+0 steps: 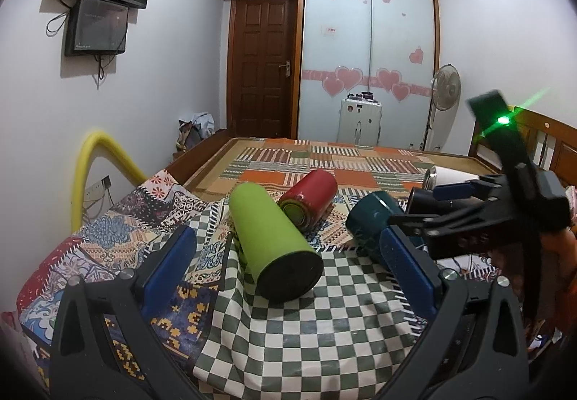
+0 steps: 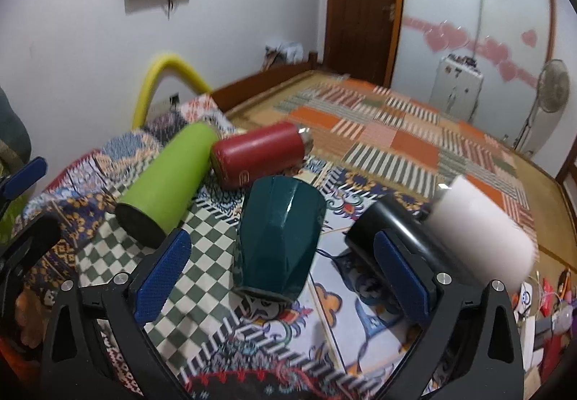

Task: Flip cup upright
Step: 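Move the right gripper down to the teal cup and grasp it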

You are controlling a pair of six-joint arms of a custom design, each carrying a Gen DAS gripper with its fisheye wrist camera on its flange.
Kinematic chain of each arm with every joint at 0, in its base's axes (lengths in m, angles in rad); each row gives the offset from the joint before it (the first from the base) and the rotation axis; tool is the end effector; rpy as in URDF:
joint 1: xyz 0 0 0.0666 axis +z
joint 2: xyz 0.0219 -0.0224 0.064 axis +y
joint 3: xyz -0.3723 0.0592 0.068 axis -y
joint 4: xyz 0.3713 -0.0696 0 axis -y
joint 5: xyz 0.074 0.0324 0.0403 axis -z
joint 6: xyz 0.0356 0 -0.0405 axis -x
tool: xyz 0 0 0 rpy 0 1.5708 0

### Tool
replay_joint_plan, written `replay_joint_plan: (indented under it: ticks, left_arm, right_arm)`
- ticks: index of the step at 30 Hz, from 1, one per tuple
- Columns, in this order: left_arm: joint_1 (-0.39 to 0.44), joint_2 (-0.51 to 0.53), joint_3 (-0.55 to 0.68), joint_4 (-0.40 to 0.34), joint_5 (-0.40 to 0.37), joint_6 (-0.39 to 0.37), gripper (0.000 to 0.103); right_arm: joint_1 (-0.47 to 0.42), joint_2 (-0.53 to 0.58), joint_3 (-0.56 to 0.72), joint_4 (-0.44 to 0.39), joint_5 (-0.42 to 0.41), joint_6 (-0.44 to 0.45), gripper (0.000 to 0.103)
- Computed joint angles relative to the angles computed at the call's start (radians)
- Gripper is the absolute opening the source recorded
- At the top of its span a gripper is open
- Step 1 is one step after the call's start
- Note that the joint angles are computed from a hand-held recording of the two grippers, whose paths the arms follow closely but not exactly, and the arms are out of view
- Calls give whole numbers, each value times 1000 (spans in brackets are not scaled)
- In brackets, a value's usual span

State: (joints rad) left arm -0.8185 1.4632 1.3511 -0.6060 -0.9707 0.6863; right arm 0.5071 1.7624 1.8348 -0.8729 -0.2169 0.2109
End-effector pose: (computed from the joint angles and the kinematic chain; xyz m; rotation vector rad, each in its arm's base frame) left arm 0.3555 -0.3374 0.4044 -0.3287 1.9263 0.1419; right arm 0.5258 0.3004 0.4318 -0.9350 2.1924 0.3989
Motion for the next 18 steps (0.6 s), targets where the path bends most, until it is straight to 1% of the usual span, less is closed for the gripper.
replay_joint_plan:
  ticks: [4, 6, 11, 12, 17, 18]
  left_arm:
    - [7, -7, -22, 31, 22, -7, 103]
    - [6, -7, -29, 42, 25, -12, 103]
    - [11, -5, -39, 51, 36, -8, 103]
    - [13, -6, -44, 55, 41, -6, 103]
    - [20, -7, -55, 57, 52, 14, 103]
    - [21, -8, -57, 57, 55, 17, 103]
  right_arm:
    - [9, 72, 102, -101, 13, 25, 97]
    - [11, 100, 142, -140, 16, 28, 94]
    - [18, 187, 262, -260, 27, 48, 92]
    - [20, 199, 278, -275, 32, 48, 90]
    - [19, 254, 357, -346, 28, 39, 87]
    - [19, 262, 369, -355, 27, 35, 84]
